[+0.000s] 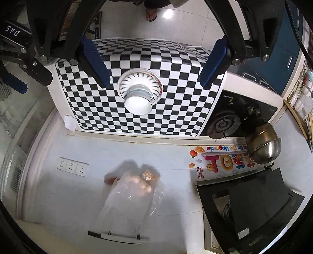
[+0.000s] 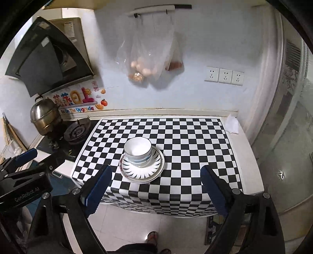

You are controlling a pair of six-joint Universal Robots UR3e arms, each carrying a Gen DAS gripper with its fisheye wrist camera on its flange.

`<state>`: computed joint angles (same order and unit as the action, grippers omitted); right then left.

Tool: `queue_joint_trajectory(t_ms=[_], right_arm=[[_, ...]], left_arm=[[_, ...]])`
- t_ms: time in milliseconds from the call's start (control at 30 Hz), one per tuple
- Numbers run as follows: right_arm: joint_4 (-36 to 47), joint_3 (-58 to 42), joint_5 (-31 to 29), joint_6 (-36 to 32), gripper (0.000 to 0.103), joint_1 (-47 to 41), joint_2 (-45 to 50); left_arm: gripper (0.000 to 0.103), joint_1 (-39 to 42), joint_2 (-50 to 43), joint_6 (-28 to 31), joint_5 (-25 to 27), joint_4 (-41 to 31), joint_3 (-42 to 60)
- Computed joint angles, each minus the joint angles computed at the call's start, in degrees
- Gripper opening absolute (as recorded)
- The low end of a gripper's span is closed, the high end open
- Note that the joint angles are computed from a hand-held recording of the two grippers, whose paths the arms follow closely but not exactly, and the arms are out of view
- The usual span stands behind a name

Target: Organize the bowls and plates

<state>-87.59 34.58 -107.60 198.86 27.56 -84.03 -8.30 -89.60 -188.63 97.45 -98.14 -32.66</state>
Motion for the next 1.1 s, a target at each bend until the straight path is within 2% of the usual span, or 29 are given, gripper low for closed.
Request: queue_joint_trajectory(t_ms=[233, 400, 567, 767, 1100], right_arm=[[0.57, 6.09, -7.00, 3.23, 0.094, 7.15, -7.09], [1.05, 8.73, -6.91, 3.89, 0.094, 7.41, -9.96], [-0.65, 11.63, -6.81, 3.40, 0.094, 7.18, -11.83], [-1.50, 12.45, -5.83, 2.49, 0.095, 5.74, -12.02], [-0.85, 11.34, -6.16, 2.50, 0.095, 6.08, -10.29]], left_arm=[[0.094, -5.59, 5.76, -4.51, 5.12, 0.72, -7.22], [0.094, -10.17, 6.78, -6.92, 10.13, 1.73, -9.14], [0.094, -12.12, 7.31, -7.99, 12.55, 3.01, -11.05], [0.094, -11.37, 8.13, -7.48, 12.23, 3.39, -12.10], [0.094, -6.96, 9.65, -4.78, 7.73, 3.41, -13.65]])
